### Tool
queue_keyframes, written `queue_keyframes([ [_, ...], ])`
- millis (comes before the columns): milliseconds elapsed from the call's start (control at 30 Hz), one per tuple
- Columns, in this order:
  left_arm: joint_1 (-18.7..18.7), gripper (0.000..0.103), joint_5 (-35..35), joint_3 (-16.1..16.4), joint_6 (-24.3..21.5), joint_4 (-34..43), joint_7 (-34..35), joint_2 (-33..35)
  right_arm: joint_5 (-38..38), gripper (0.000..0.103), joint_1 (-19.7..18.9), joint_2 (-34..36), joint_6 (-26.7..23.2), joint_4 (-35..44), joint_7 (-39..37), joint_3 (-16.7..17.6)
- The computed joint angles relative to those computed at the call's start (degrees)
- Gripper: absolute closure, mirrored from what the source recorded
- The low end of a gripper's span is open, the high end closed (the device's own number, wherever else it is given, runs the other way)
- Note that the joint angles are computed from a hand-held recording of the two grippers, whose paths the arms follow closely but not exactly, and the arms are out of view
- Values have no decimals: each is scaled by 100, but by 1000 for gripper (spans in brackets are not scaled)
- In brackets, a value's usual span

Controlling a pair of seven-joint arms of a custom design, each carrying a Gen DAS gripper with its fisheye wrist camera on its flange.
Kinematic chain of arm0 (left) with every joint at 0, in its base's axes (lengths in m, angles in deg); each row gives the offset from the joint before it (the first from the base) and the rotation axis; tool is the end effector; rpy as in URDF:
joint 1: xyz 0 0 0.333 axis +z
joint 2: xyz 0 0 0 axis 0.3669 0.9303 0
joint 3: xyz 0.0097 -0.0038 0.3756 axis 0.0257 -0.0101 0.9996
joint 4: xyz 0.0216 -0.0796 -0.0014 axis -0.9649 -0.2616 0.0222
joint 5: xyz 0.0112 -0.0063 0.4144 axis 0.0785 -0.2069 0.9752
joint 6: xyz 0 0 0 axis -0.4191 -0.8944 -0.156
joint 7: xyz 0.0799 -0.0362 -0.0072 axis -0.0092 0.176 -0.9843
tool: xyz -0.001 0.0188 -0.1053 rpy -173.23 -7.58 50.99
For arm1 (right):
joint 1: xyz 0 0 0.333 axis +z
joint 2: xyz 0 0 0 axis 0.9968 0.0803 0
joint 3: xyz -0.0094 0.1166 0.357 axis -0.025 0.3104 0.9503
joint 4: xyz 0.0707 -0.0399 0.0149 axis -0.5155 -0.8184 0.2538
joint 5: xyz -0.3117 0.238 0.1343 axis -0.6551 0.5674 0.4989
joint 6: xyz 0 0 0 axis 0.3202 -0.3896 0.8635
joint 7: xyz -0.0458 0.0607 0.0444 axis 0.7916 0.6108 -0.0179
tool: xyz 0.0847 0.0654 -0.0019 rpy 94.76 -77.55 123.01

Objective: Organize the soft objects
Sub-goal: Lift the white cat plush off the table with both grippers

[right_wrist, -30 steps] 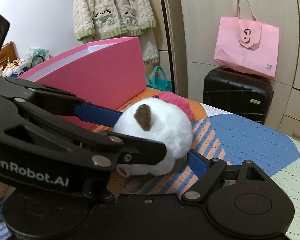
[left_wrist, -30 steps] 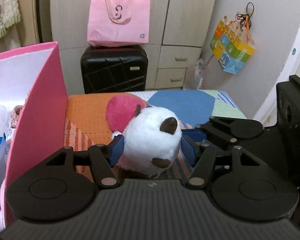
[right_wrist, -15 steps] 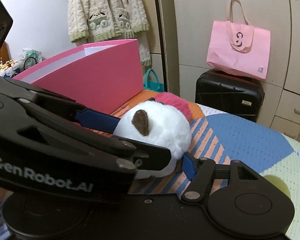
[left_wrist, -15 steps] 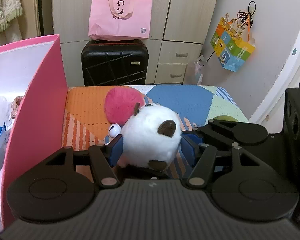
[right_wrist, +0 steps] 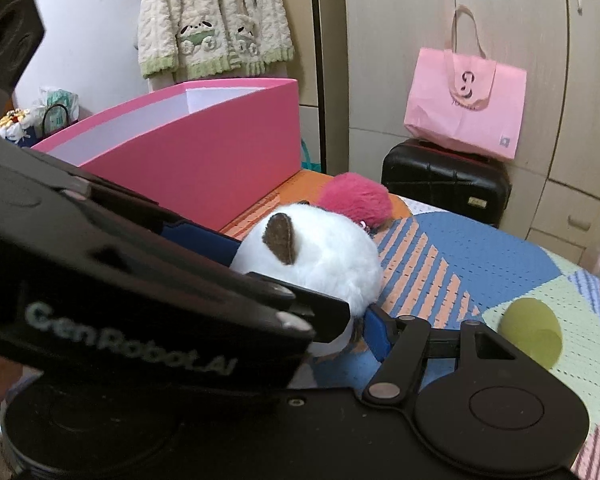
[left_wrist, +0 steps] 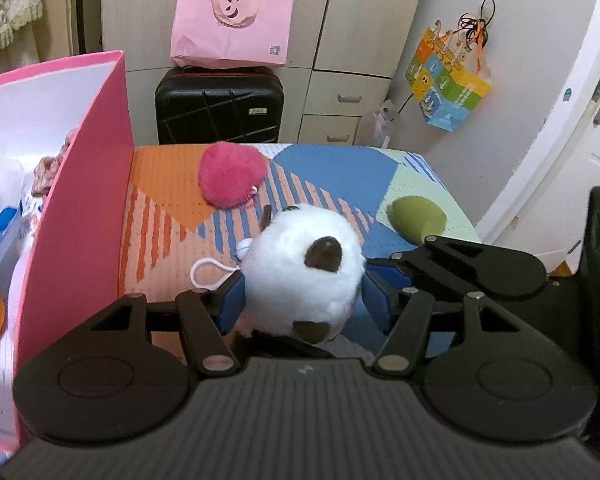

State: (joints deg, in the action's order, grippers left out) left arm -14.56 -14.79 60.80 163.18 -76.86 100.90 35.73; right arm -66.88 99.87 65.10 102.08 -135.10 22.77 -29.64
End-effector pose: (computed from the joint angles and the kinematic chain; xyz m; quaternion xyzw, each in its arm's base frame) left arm 0.6720 -0.4367 0.3791 -0.6582 0.6455 -0.3386 0.1882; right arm 0.6970 0.4321 0.3396 -0.8188 0.3627 -0.1512 0.4185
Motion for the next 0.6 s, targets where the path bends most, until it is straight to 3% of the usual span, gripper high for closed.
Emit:
queue_keyframes([
  [167, -226, 43, 183, 203, 250, -426, -302, -248, -14, 32, 197, -347, 480, -586, 319, -265],
  [367, -470, 43, 490, 379, 459, -831, -585, -502, -229, 32, 99, -641, 790, -1157, 869, -207],
  [500, -1219, 42, 1318, 1194, 597, -1051, -1467, -615, -296, 32, 200, -783, 1355, -1552, 1314, -301],
  [600, -1302, 42, 1792, 1232, 529, -1129, -1693, -721, -204, 32, 538, -926, 1659, -1781, 1603, -656],
])
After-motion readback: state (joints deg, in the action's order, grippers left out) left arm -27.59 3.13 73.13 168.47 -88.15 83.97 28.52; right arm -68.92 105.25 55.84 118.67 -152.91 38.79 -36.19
